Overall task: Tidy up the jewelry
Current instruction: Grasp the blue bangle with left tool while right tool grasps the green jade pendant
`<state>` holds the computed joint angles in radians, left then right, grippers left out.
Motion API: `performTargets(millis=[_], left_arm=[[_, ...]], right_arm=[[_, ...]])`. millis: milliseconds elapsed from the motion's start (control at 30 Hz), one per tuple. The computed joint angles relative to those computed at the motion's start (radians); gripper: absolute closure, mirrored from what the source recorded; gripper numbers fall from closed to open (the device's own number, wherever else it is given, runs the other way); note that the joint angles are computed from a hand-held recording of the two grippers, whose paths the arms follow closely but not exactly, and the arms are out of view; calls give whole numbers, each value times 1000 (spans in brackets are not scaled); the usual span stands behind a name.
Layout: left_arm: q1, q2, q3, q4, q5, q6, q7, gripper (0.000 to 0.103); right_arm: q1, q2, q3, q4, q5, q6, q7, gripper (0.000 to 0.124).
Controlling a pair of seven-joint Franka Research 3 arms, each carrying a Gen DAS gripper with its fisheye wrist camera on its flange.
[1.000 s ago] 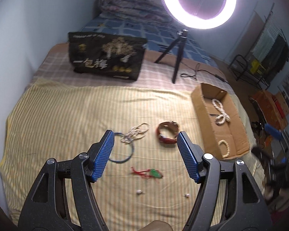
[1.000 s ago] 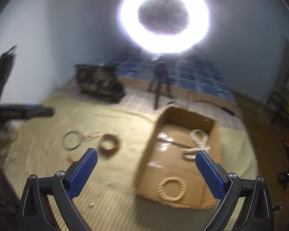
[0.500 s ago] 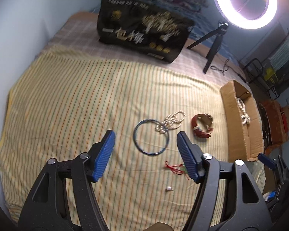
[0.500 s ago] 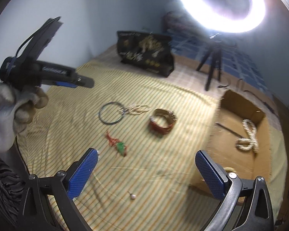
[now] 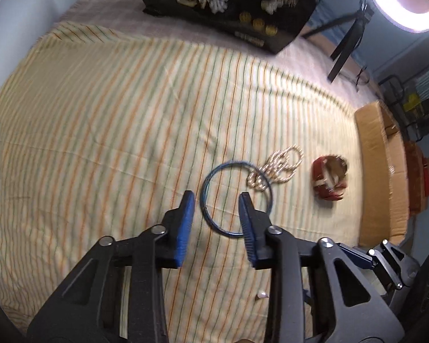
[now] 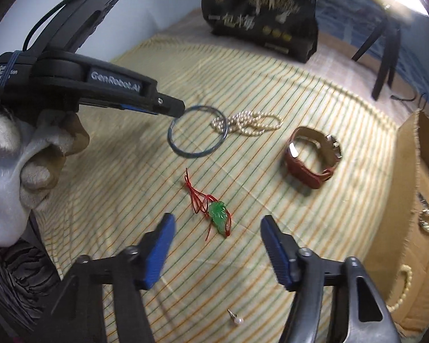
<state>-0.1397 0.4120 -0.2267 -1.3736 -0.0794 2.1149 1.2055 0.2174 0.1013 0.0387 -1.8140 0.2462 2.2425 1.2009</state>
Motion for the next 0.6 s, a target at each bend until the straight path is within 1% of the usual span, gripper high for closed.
performTargets(millis=[133,200,333,567,600], left_arm=[[-12,29,4,25,29,-23,-1,72],[-11,39,5,36,28,-24,-10,72],[-7,68,2,67,19,-30,-11,72],[-25,97,8,99,59,-39,-8,73],[-30,99,10,103,69,-39,-13,76]], right_arm=[[5,25,3,8,-20,-13,-22,71],[11,32,2,6,-46,-8,-18,72],[15,48,0,9,-59,11,1,81],[38,61,1,6,-137,43,33,81],[43,59,1,1,-152,52,42,82]])
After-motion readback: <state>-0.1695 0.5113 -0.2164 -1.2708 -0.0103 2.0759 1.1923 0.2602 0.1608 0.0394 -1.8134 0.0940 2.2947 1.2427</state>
